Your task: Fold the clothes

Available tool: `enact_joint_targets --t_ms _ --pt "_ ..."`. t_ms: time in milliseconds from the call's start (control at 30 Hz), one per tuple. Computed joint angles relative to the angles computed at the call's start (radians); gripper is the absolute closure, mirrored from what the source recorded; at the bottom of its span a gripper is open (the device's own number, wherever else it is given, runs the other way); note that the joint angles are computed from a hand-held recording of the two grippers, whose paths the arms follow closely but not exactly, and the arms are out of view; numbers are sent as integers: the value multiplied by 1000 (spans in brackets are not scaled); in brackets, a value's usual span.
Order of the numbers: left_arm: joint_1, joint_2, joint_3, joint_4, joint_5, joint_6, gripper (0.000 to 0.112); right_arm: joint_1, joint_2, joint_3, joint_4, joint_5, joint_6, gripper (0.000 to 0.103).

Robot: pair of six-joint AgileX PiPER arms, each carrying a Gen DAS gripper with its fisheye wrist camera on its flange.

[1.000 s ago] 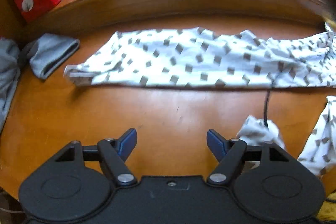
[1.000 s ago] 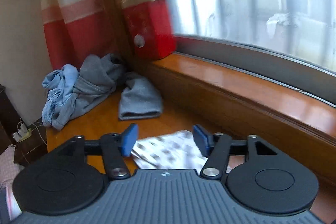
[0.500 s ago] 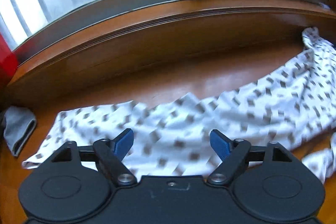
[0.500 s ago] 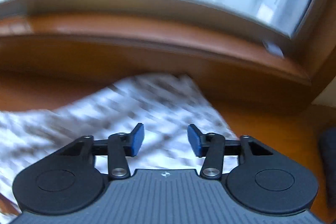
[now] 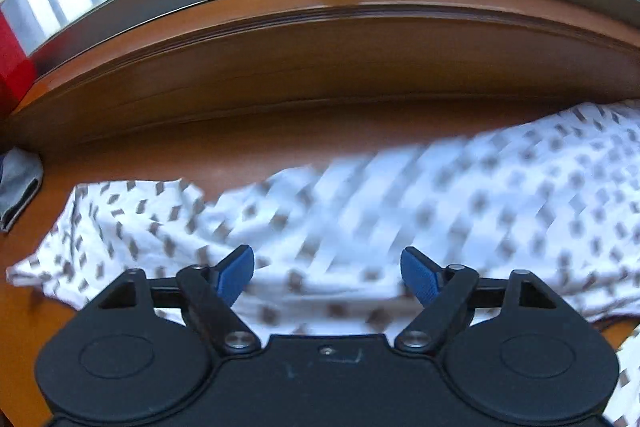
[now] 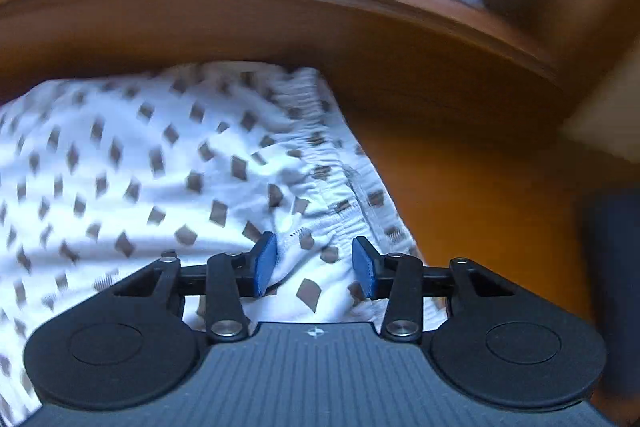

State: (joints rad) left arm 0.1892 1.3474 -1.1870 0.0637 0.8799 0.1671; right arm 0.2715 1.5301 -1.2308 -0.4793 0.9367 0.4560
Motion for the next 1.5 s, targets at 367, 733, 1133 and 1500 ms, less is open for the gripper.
enact_joint_targets --t_ms 367,733,1133,1500 --pt "-180 62 -34 191 12 -248 30 -197 -242 113 408 -119 -384 59" --pt "-294 144 -80 314 70 -406 24 -211 -82 115 408 -223 -327 59" --pt "-255 56 -17 192 55 -360 14 -193 -116 139 208 -273 -68 54" --pt "60 -211 65 98 183 -23 14 284 -385 201 213 -165 102 35"
